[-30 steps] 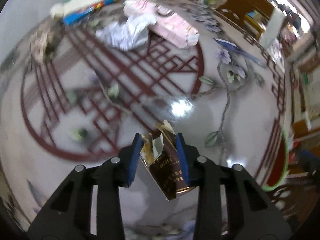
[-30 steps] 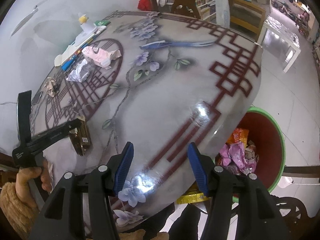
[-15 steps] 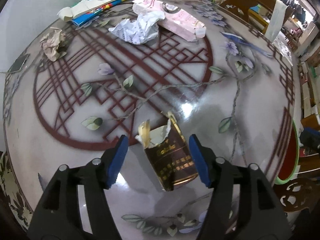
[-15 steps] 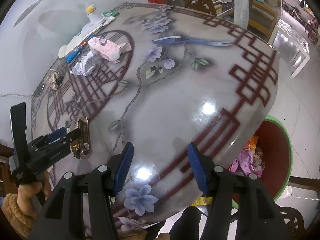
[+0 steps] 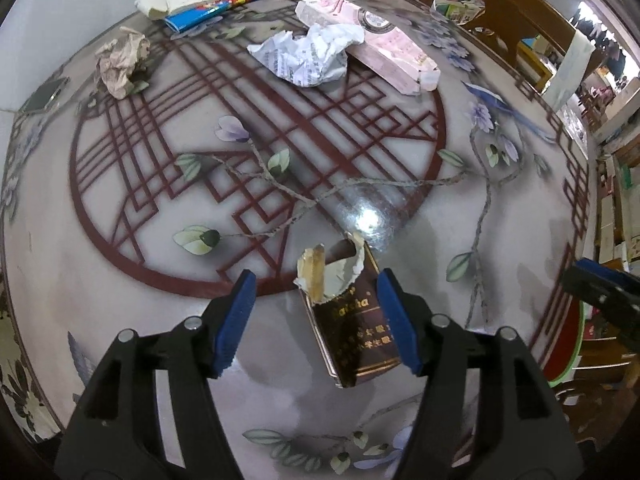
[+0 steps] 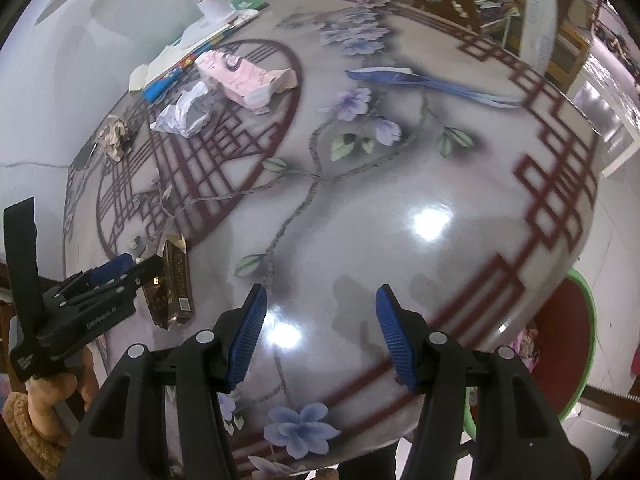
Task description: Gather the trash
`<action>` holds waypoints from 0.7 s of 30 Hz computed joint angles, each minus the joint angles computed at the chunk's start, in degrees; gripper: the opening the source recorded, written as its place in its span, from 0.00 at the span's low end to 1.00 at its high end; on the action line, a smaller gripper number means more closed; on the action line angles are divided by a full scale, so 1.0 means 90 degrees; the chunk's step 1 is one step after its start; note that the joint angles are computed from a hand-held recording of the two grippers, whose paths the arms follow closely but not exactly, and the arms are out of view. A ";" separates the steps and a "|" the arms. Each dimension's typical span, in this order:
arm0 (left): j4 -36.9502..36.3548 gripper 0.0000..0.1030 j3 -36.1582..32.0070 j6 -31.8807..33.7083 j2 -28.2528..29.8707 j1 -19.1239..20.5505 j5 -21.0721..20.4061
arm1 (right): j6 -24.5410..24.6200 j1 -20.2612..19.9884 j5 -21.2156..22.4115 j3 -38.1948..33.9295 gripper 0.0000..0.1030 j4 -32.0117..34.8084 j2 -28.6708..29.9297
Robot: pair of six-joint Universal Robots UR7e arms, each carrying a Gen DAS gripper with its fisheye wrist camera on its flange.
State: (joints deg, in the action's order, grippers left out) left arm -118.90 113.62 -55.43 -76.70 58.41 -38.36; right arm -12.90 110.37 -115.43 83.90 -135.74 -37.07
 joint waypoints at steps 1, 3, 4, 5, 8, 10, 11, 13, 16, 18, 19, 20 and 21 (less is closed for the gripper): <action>-0.0096 0.59 0.0016 0.0048 0.0003 0.0013 -0.0072 | -0.0041 0.0014 0.0009 -0.0106 0.54 0.0060 0.0086; -0.0270 0.59 0.0045 0.0138 0.0026 0.0056 -0.0223 | -0.0097 0.0035 0.0019 -0.0286 0.54 0.0155 0.0225; -0.0403 0.57 0.0082 0.0195 0.0019 0.0070 -0.0276 | -0.0134 0.0050 0.0025 -0.0413 0.54 0.0210 0.0317; -0.0566 0.53 0.0124 0.0253 0.0011 0.0082 -0.0332 | -0.0164 0.0065 0.0034 -0.0516 0.54 0.0247 0.0390; -0.0780 0.43 0.0153 0.0405 0.0014 0.0082 -0.0376 | -0.0285 0.0114 0.0118 -0.0928 0.54 0.0383 0.0657; -0.0962 0.35 0.0188 0.0553 0.0003 0.0085 -0.0350 | -0.0309 0.0145 0.0266 -0.1348 0.54 0.0566 0.0912; -0.1019 0.14 0.0197 0.0583 -0.0013 0.0105 -0.0372 | -0.0321 0.0170 0.0308 -0.1525 0.54 0.0631 0.1027; -0.1009 0.07 0.0163 0.0544 -0.0049 0.0219 -0.0560 | -0.0409 0.0219 0.0375 -0.1910 0.54 0.0738 0.1278; -0.1036 0.07 0.0206 0.0413 -0.0140 0.0296 -0.0649 | -0.0536 0.0309 0.0537 -0.2696 0.54 0.0997 0.1778; -0.1080 0.07 0.0249 0.0381 -0.0219 0.0298 -0.0678 | -0.0562 0.0348 0.0655 -0.3168 0.55 0.1203 0.2077; -0.1101 0.07 0.0271 0.0360 -0.0265 0.0289 -0.0679 | -0.0543 0.0363 0.0714 -0.3413 0.57 0.1330 0.2231; -0.1119 0.08 0.0293 0.0338 -0.0303 0.0280 -0.0664 | -0.0478 0.0379 0.0813 -0.3787 0.58 0.1546 0.2462; -0.1138 0.09 0.0315 0.0312 -0.0336 0.0273 -0.0664 | -0.0416 0.0387 0.0907 -0.4088 0.60 0.1730 0.2647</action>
State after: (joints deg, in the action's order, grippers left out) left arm -129.14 116.46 -52.61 -79.73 60.87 -44.34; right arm -16.64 113.86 -107.27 47.11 -120.17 -13.24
